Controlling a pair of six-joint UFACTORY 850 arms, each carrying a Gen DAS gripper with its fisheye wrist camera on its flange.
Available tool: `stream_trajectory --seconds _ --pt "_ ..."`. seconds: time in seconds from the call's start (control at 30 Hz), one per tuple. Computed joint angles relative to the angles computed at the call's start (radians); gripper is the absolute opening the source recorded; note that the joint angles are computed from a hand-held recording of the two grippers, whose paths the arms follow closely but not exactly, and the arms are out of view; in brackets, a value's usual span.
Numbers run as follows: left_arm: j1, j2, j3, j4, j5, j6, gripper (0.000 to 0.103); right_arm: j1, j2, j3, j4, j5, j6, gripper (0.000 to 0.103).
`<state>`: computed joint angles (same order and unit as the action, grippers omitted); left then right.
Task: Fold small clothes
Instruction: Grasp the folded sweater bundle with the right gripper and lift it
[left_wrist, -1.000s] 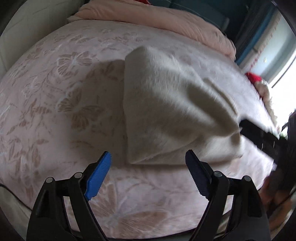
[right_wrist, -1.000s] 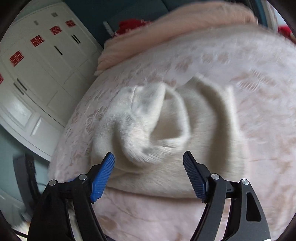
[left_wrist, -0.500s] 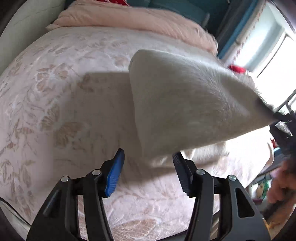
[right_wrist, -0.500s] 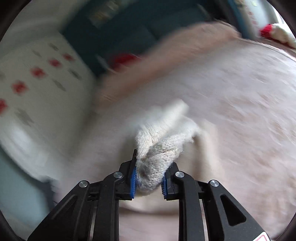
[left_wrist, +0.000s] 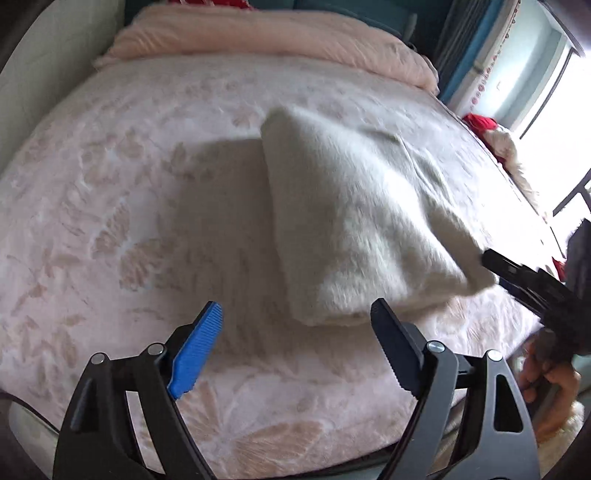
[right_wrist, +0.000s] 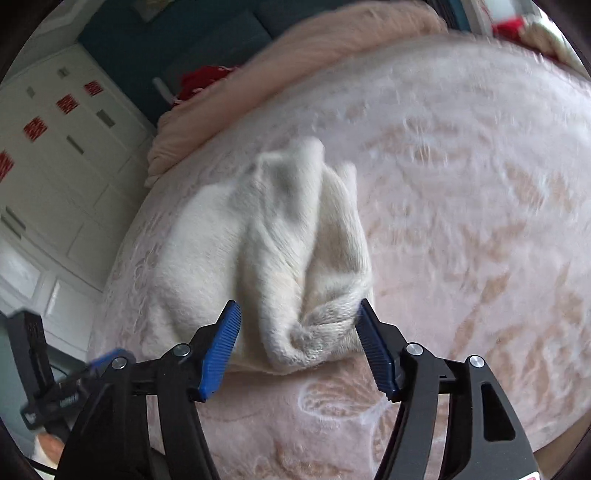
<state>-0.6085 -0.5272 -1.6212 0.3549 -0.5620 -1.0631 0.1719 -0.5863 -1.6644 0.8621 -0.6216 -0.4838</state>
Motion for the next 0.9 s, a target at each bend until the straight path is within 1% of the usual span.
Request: stream_trajectory --seconds 0.03,0.07,0.13,0.17,0.2,0.23,0.27,0.3,0.33,0.37,0.4,0.47,0.5,0.53,0.57,0.63,0.67,0.7,0.73,0.77,0.8,0.83,0.87,0.9 --pt "0.002 0.003 0.014 -0.052 0.024 0.049 0.08 -0.007 -0.016 -0.008 0.049 -0.023 -0.016 0.051" --pt "0.001 0.002 0.019 -0.082 0.029 0.084 0.08 -0.014 -0.03 -0.014 0.117 -0.048 -0.05 0.023" --pt "-0.006 -0.007 0.014 -0.076 0.019 0.113 0.08 -0.022 -0.059 -0.057 0.171 -0.084 -0.069 0.022" --pt "-0.01 -0.014 0.009 -0.053 0.019 0.107 0.079 -0.022 -0.053 -0.06 0.192 -0.079 -0.094 0.021" --pt "-0.009 -0.017 0.006 -0.046 0.028 0.104 0.077 -0.02 -0.043 -0.068 0.218 -0.075 -0.132 0.021" --pt "-0.006 -0.017 0.006 -0.046 0.047 0.1 0.068 -0.019 -0.031 -0.072 0.248 -0.07 -0.176 0.02" --pt "0.0 -0.022 0.0 -0.044 0.066 0.087 0.061 -0.019 -0.023 -0.075 0.273 -0.068 -0.203 0.02" --pt "0.006 -0.03 -0.008 -0.024 0.067 0.056 0.057 -0.021 -0.012 -0.072 0.304 -0.065 -0.238 0.02" --pt "0.011 -0.043 -0.024 0.004 0.054 0.015 0.049 -0.022 -0.004 -0.071 0.319 -0.059 -0.261 0.02" --pt "0.017 -0.066 -0.049 0.03 0.016 -0.012 0.041 -0.021 -0.003 -0.073 0.3 -0.042 -0.262 0.02" --pt "0.021 -0.083 -0.068 0.031 -0.015 -0.012 0.041 -0.02 -0.014 -0.081 0.238 -0.027 -0.225 0.02" --pt "0.031 -0.098 -0.074 -0.005 -0.05 -0.011 0.037 -0.013 -0.074 -0.127 0.031 -0.034 -0.055 0.019" --pt "0.035 -0.1 -0.069 -0.028 -0.062 -0.013 0.036 -0.01 -0.114 -0.148 -0.05 -0.066 0.014 0.019" --pt "0.035 -0.103 -0.067 -0.044 -0.077 -0.016 0.035 -0.007 -0.137 -0.152 -0.088 -0.081 0.044 0.02" --pt "0.036 -0.103 -0.057 -0.063 -0.089 -0.019 0.035 -0.007 -0.138 -0.14 -0.084 -0.084 0.053 0.022" --pt "0.027 -0.081 -0.018 -0.026 -0.071 -0.043 0.035 -0.015 -0.107 -0.089 0.007 -0.056 -0.01 0.027" --pt "0.022 -0.074 -0.013 -0.009 -0.078 -0.041 0.036 -0.017 -0.097 -0.08 0.011 -0.048 -0.005 0.033" --pt "0.018 -0.066 -0.008 -0.005 -0.082 -0.03 0.036 -0.018 -0.084 -0.071 0.0 -0.039 0.008 0.036" --pt "0.017 -0.05 0.004 -0.015 -0.072 -0.012 0.036 -0.018 -0.071 -0.061 -0.01 -0.027 0.014 0.036" --pt "0.017 -0.02 0.03 -0.027 -0.037 0.01 0.037 -0.014 -0.045 -0.043 -0.046 0.007 0.032 0.036" --pt "0.016 -0.002 0.043 -0.023 -0.022 0.017 0.039 -0.011 -0.025 -0.032 -0.081 0.038 0.049 0.037" --pt "0.013 0.02 0.055 -0.011 -0.012 0.02 0.045 -0.005 -0.008 -0.025 -0.132 0.073 0.076 0.043" --pt "0.01 0.044 0.068 0.009 -0.007 0.008 0.057 -0.001 0.006 -0.025 -0.157 0.099 0.079 0.053" --pt "0.008 0.067 0.084 0.044 0.005 -0.03 0.062 0.003 0.016 -0.027 -0.139 0.103 0.052 0.058"
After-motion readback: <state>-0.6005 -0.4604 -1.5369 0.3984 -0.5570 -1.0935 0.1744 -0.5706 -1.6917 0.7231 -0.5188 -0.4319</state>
